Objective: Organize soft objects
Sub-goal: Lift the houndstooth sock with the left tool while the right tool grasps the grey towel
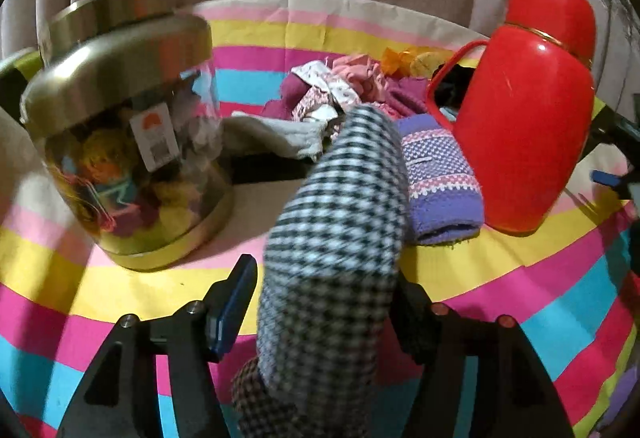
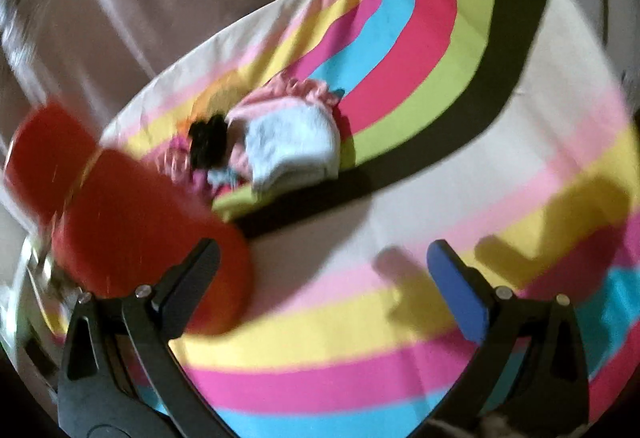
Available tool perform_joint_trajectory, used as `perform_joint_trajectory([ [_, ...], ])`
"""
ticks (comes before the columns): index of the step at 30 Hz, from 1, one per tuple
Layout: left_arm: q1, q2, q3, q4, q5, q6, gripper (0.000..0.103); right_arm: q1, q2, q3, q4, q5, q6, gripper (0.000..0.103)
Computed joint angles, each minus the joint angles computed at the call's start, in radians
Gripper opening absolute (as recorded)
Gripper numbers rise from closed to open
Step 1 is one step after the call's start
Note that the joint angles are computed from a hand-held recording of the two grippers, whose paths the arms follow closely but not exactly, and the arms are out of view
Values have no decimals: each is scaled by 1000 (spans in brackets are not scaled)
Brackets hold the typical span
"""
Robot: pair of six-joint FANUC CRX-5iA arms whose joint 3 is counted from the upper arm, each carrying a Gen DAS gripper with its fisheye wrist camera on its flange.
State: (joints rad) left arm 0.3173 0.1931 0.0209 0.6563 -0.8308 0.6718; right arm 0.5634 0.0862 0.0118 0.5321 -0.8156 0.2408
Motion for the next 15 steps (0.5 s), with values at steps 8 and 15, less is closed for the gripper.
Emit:
perform_joint_trajectory([
  [8, 5, 77, 95, -47, -118, 89, 63, -112, 175, 222, -202, 70, 175, 103],
  [15, 6, 71, 85, -38, -118, 81, 63, -106, 341, 425, -244, -79, 326, 84],
])
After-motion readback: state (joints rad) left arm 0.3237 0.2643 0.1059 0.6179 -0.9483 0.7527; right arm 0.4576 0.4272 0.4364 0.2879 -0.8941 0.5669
